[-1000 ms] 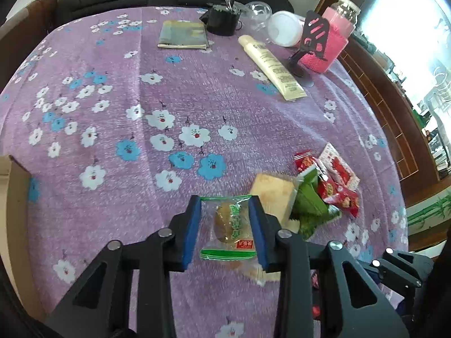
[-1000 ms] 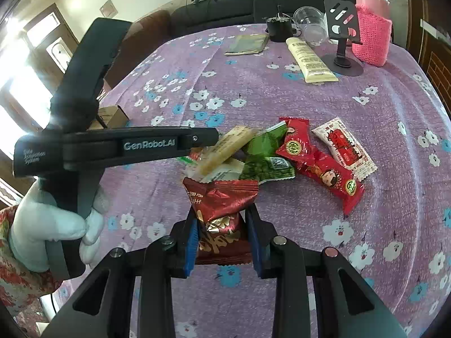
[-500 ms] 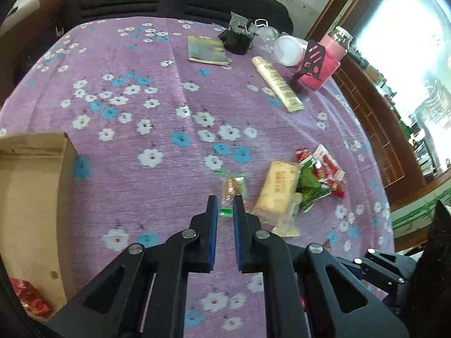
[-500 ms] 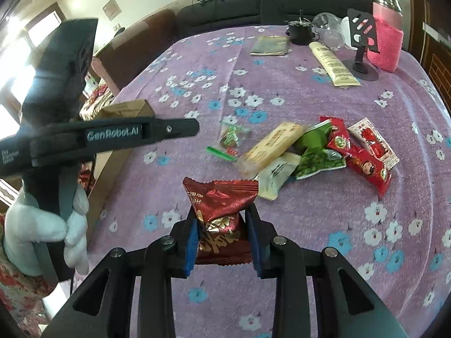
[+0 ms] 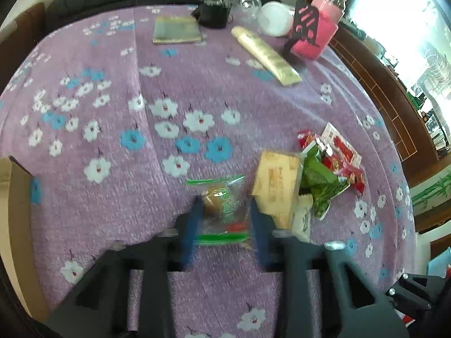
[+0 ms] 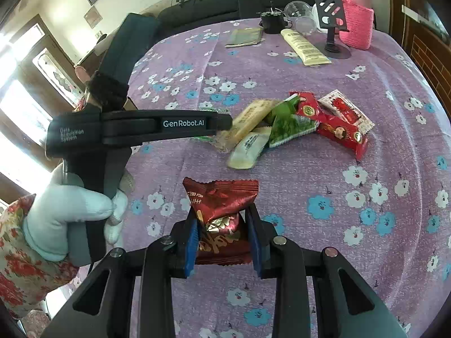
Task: Organize snacks
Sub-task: 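Drop the cake packet into the box while the right drops the red candy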
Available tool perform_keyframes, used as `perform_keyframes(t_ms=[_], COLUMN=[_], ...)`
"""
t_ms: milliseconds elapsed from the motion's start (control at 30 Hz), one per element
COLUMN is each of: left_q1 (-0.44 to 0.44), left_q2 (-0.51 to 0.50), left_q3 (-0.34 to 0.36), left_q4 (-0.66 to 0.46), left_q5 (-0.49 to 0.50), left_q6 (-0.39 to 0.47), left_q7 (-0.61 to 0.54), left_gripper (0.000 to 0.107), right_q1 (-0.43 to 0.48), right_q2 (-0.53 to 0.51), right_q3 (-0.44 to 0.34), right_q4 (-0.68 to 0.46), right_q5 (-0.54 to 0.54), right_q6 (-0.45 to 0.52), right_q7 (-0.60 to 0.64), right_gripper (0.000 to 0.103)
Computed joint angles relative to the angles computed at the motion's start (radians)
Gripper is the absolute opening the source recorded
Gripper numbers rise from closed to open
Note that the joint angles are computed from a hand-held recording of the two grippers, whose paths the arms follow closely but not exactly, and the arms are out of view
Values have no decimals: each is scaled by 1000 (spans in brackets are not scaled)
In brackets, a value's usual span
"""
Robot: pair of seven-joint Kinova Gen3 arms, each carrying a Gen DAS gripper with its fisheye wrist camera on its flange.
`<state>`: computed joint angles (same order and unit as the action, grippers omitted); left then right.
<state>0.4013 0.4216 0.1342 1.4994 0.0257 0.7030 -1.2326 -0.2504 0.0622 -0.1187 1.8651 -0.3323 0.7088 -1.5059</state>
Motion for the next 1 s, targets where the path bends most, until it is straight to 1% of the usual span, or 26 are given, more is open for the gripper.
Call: perform_keyframes(t_ms=[67, 200, 300, 333, 400, 433, 467, 500, 567, 633, 733, 867, 1000], left_q1=[-10, -77, -165, -182, -260, -290, -308, -307, -340, -376, -436, -495, -543], left_q2=[-17, -100, -200, -237, -315, -348, -388, -417, -455, -467, -464, -435, -410], left_q3=[0, 19, 29, 8, 5, 0, -24, -55, -82, -129, -176, -197, -206], left_q4=[18, 99, 186, 215, 269, 288, 311, 327, 349, 375, 412, 439, 445], left_q5=[12, 79, 183, 223, 289, 298, 291, 267, 220, 223, 247, 276, 313], left_q6=[-8, -38, -60, -60, -45, -36, -27, -19, 4, 22, 36, 40, 49], left_q7=[3, -38, -114, -148, -205, -219, -225, -220, -218, -256, -319, -388, -453], left_gripper=[24, 23, 23, 23, 23, 23, 23, 24, 24, 24, 24, 24, 24], right_q1=[-4, -26, -60, -76, -110, -124, -144, -160, -195, -228, -304, -380, -431], right_q2=[3, 24, 46, 57, 80, 92, 109, 126, 163, 202, 271, 370, 434], right_q3=[-3, -19, -40, -49, -68, -75, -85, -94, -109, -122, -116, -102, -82], right_q4=[-6, -39, -77, -94, -135, -155, -182, -208, -259, -304, -386, -494, -565], right_q5=[2, -2, 7, 14, 21, 23, 25, 25, 31, 31, 83, 139, 194], right_q6=[1, 2, -6, -9, -12, -13, -14, -13, -14, -16, -10, 21, 54], right_q7=[-2, -12, -34, -45, -61, -68, -77, -81, -96, -112, -177, -250, -309], right_gripper=[30, 30, 30, 30, 30, 30, 30, 30, 30, 30, 30, 30, 30])
